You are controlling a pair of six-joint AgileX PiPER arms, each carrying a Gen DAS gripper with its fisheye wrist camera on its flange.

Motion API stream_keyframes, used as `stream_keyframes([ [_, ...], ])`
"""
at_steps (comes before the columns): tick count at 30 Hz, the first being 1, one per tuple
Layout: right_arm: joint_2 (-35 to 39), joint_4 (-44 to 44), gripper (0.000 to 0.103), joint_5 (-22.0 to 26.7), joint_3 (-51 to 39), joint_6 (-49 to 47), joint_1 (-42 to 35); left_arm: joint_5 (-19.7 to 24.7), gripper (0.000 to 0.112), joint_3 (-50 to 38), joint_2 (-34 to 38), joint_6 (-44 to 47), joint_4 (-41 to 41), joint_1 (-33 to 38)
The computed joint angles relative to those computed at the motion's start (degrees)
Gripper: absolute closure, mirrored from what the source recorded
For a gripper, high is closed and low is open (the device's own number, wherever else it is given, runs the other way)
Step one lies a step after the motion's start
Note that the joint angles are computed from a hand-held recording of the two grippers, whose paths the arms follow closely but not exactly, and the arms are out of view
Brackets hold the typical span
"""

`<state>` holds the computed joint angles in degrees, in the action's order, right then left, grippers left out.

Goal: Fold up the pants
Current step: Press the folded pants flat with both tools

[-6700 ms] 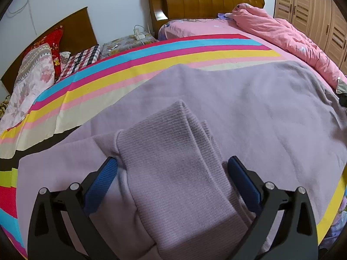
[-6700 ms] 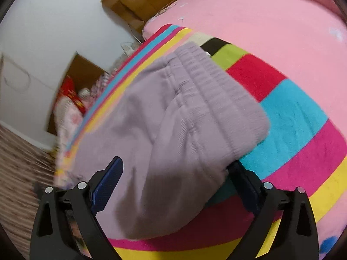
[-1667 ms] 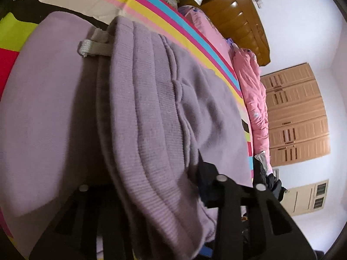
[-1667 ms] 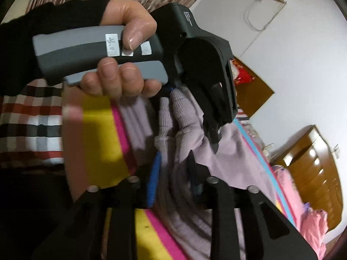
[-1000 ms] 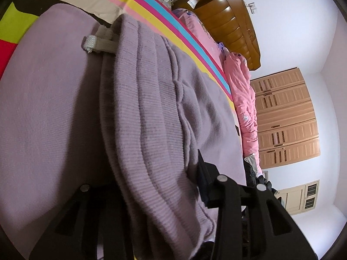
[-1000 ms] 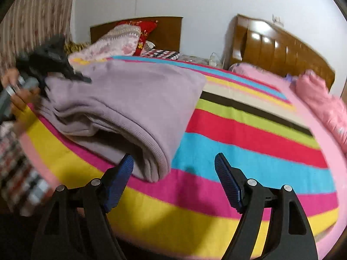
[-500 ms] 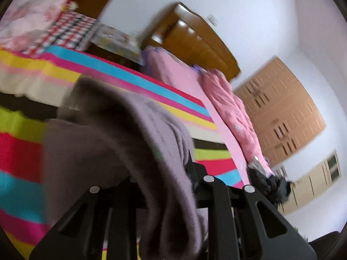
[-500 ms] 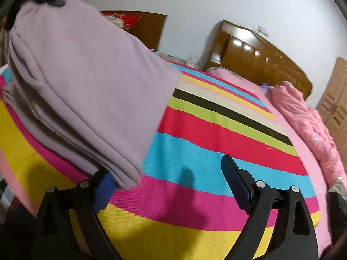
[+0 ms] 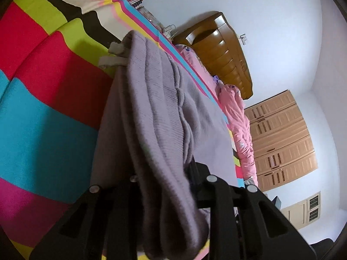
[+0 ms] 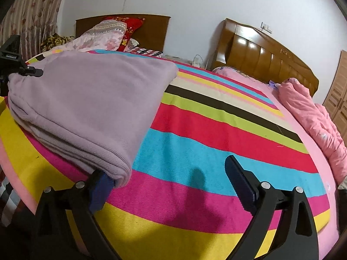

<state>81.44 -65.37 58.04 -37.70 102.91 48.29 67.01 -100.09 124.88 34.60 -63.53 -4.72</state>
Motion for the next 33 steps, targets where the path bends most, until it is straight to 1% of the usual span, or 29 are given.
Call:
stream_keyframes([
  [1,-0.4,0.6,0.011,-0.2,-0.1,-0.6,0.5,-0.1,0.083,-0.4,-0.3,-1.0,1.3,-0.1],
  [2,-1.9,1.3,0.011,-1.6,0.3,-2.3,0.0,-0.9,0.080,-0.4,-1.2,-3.0,2.9,-0.5],
  [3,-4.5,2.5,0.012,-3.7,1.0,-5.1,-0.9,-1.7,0.069,-0.5,-2.3,-5.1,4.2,-0.7],
  [4,-7.1,3.4,0.012,-4.9,1.8,-7.2,-0.8,-4.2,0.049,1.2,-4.7,-6.6,5.4,-0.6],
  [5,-9.9,3.8,0.012,-6.3,3.1,-8.4,-0.3,-8.6,0.038,4.1,-8.1,-7.3,6.3,-0.7],
  [6,-14.5,4.1,0.012,-8.5,4.9,-9.0,0.2,-14.1,0.025,7.6,-12.3,-9.6,8.9,-1.3],
  [7,-17.9,4.4,0.012,-10.0,5.9,-9.0,0.6,-19.0,0.025,10.4,-15.8,-12.9,12.6,-2.0],
  [8,-20.7,4.3,0.012,-11.6,6.5,-8.7,0.6,-22.2,0.025,11.9,-18.1,-16.5,16.5,-2.9],
  [9,-22.1,3.5,0.012,-12.3,6.4,-8.0,0.6,-25.9,0.026,15.0,-21.6,-18.0,18.7,-3.9],
  [10,-22.5,1.1,0.012,-12.2,5.9,-5.5,1.0,-27.2,0.026,16.2,-23.4,-17.1,18.5,-5.1],
  [11,-21.9,-0.6,0.012,-12.1,4.9,-3.8,1.0,-26.8,0.026,16.8,-24.6,-13.9,16.3,-6.4],
  [12,-20.3,-3.0,0.012,-14.1,3.5,-2.2,-1.3,-26.7,0.025,17.0,-25.1,-12.2,15.8,-7.7],
  [13,-18.6,-4.1,0.011,-16.1,2.2,-2.2,-3.6,-26.7,0.025,16.8,-25.2,-11.3,16.8,-9.6],
  [14,-15.3,-6.0,0.013,-17.6,0.1,-1.5,-5.5,-27.5,0.025,16.7,-25.0,-10.5,18.6,-11.7],
  [15,-12.8,-6.3,0.016,-17.9,-1.5,-1.7,-5.9,-28.5,0.025,15.9,-24.4,-11.9,22.1,-14.0],
  [17,-6.9,-4.7,0.026,-20.0,-5.5,-5.9,-6.7,-31.0,0.025,15.7,-23.0,-18.8,32.8,-18.6],
  [18,-5.0,-3.7,0.028,-21.0,-6.6,-7.8,-6.8,-32.6,0.025,16.6,-22.6,-21.4,37.9,-20.2],
  [19,-3.7,-2.5,0.029,-22.3,-6.9,-9.2,-6.7,-34.4,0.025,17.7,-22.3,-22.6,41.1,-21.3],
  [20,-1.6,-0.6,0.030,-23.4,-7.0,-10.7,-6.5,-35.9,0.025,18.6,-22.1,-23.4,43.8,-22.3],
  [21,-0.5,-0.7,0.030,-23.1,-6.5,-9.9,-6.2,-38.6,0.025,21.5,-22.8,-21.8,44.7,-22.8],
  [22,-0.4,-3.2,0.030,-22.7,-5.4,-6.8,-5.3,-40.4,0.025,23.3,-23.4,-21.3,46.2,-23.5],
  [23,-0.9,-3.8,0.030,-23.4,-4.8,-5.9,-5.6,-41.4,0.025,24.2,-23.5,-23.0,48.7,-24.3],
  [25,-1.3,-1.7,0.029,-25.2,-5.0,-9.0,-7.0,-41.4,0.024,23.5,-23.0,-29.1,56.0,-25.9],
  [27,-1.2,-1.1,0.028,-26.6,-5.0,-10.8,-8.2,-42.3,0.022,23.6,-22.4,-33.2,60.8,-27.0],
  [29,-1.9,-1.1,0.027,-27.5,-4.4,-10.7,-8.6,-42.2,0.021,22.4,-21.6,-37.2,65.6,-27.9],
  [30,-2.0,-1.8,0.027,-27.1,-4.0,-9.5,-8.0,-42.7,0.021,22.8,-21.5,-39.6,68.1,-28.4],
  [31,-2.1,-3.1,0.027,-26.4,-3.5,-7.7,-7.3,-43.5,0.021,23.4,-21.7,-40.4,68.5,-28.6],
  [33,-2.3,-5.4,0.027,-27.0,-2.6,-5.6,-7.7,-44.9,0.021,24.3,-22.1,-37.3,65.4,-27.8],
])
